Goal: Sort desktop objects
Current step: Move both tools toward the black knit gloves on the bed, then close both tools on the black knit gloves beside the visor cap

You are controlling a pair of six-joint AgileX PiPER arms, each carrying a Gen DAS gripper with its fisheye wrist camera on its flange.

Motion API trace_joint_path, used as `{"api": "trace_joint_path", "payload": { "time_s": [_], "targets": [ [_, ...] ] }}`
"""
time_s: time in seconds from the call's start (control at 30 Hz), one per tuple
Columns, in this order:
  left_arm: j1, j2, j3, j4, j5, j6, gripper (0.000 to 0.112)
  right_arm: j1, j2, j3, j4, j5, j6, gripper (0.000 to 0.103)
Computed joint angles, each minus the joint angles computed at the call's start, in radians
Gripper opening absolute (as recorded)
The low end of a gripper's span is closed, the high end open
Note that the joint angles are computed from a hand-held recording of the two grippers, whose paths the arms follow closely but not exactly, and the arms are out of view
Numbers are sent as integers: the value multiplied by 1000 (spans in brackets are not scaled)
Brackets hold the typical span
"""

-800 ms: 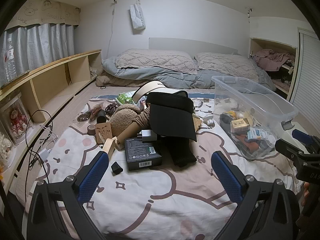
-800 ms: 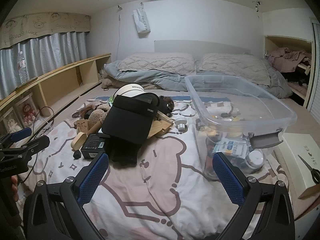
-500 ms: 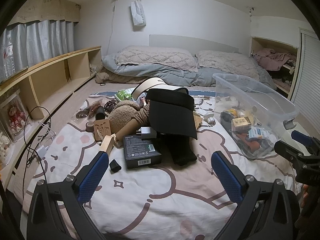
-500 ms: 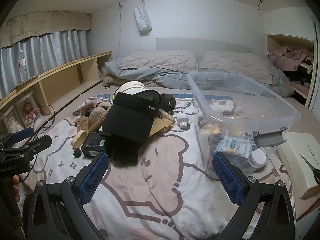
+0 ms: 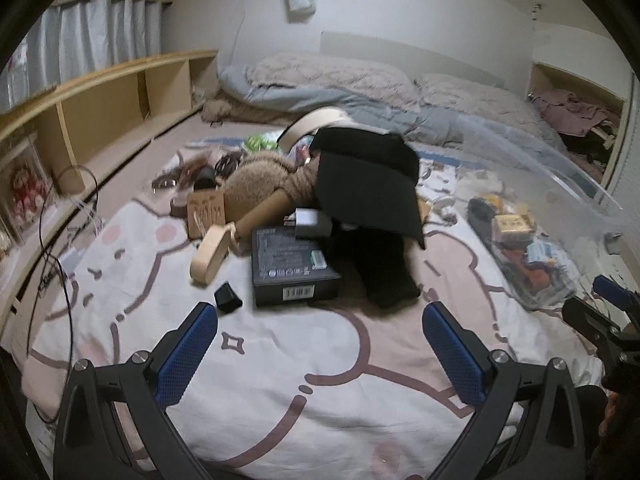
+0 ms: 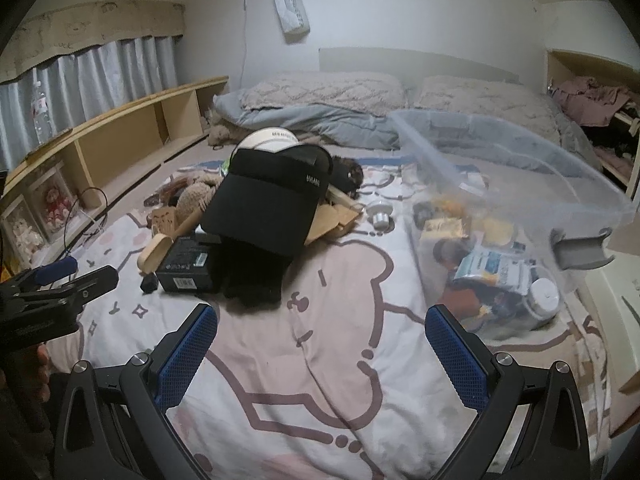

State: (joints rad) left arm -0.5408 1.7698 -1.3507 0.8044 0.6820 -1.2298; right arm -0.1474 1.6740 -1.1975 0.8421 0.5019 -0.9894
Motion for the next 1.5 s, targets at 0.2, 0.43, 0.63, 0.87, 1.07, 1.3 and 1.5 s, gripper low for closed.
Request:
{"api": "trace_joint_path", "payload": {
  "time_s": [0.2, 0.43, 0.63, 0.87, 1.07, 1.3, 1.5],
  "targets": [
    [51, 84, -26, -88, -39, 60, 103, 54, 77, -23, -41, -32, 19, 103],
    [107, 182, -51, -199, -90, 114, 103, 87, 215, -147, -123, 42, 100, 103],
    [129, 263, -78, -291, -117, 168, 103, 95, 363, -337, -153, 147, 210, 103],
    [86, 337, -99, -152, -71, 137, 103, 122, 624, -720, -210, 351, 453, 102],
    [101, 321, -43, -109, -142, 64, 103, 151, 816, -1020, -261, 473, 618, 96],
    [85, 321, -34, -71, -145, 15, 103, 162, 894, -1096, -154, 512, 563, 53],
    [154, 223, 107, -125, -401, 1, 102, 141, 752, -820, 0, 409, 384, 19]
  ]
}}
